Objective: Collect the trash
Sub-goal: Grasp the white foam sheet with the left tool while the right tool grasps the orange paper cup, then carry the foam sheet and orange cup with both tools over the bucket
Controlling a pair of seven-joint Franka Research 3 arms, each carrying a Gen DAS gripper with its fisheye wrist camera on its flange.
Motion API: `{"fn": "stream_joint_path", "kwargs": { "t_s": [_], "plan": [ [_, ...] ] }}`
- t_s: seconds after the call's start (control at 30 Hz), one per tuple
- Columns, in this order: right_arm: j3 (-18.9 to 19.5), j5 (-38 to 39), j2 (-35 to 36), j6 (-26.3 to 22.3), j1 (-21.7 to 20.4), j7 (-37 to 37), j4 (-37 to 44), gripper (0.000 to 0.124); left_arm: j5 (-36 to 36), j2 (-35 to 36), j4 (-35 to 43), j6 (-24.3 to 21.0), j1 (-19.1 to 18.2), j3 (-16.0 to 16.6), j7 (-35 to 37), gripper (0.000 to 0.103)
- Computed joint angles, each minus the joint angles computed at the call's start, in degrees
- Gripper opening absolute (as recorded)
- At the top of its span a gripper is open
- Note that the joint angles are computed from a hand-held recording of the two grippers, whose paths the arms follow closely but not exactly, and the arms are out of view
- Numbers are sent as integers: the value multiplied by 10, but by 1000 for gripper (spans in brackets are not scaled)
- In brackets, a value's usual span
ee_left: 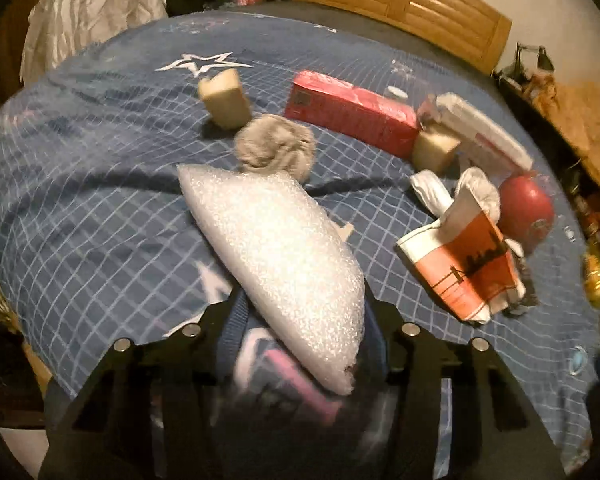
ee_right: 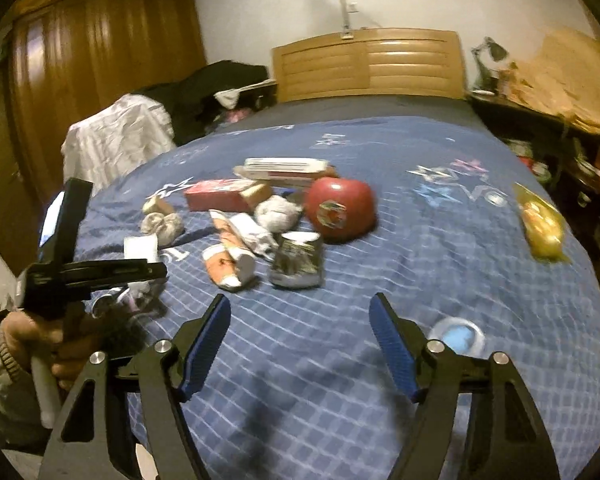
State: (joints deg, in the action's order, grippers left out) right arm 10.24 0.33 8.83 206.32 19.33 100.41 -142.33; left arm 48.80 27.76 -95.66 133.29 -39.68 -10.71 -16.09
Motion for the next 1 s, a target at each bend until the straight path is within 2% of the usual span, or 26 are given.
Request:
{"fn": "stream_joint_path", "kwargs": {
  "t_s": [0.03, 0.13, 0.17, 0.27, 0.4, 0.43, 0.5, 0.53, 0.67, 0.83, 1.0],
  "plan": [
    [4, -20, 8, -7, -6, 5, 14, 68, 4, -10, -12, 3, -1, 1, -9, 49],
    [47, -133, 39, -42, -60, 54, 72, 62, 23, -38, -42, 3, -4, 0, -36, 49],
    [72, -176, 55, -58, -87, 72, 97, 60, 30, -44, -48, 4, -3, -1, -42, 49],
    [143, -239, 107, -115, -147, 75, 173, 53, 52, -43, -40, -4, -5, -7, -46, 49],
    [137, -211, 166, -205, -119, 24, 261, 44, 57, -48, -53, 6, 3, -12, -45, 49],
    [123, -204, 173, -218, -103, 20, 273, 38, 58, -47, -55, 9, 6, -12, -45, 49],
    [132, -188, 195, -260, -104, 1, 302, 21, 56, -48, -57, 16, 11, -12, -43, 49],
    [121, -182, 195, -264, -93, -1, 303, 20, 55, -50, -60, 19, 12, -13, -45, 49],
    [54, -158, 161, -217, -32, 12, 268, 19, 64, -58, -68, 22, 12, -13, -54, 49],
    [51, -106, 86, -149, -27, 9, 179, 19, 84, -63, -59, 12, 5, -17, -57, 49],
    [43, -34, -14, -104, -16, -6, 68, 19, 100, -44, -18, -2, -12, -23, -23, 49]
  ]
}}
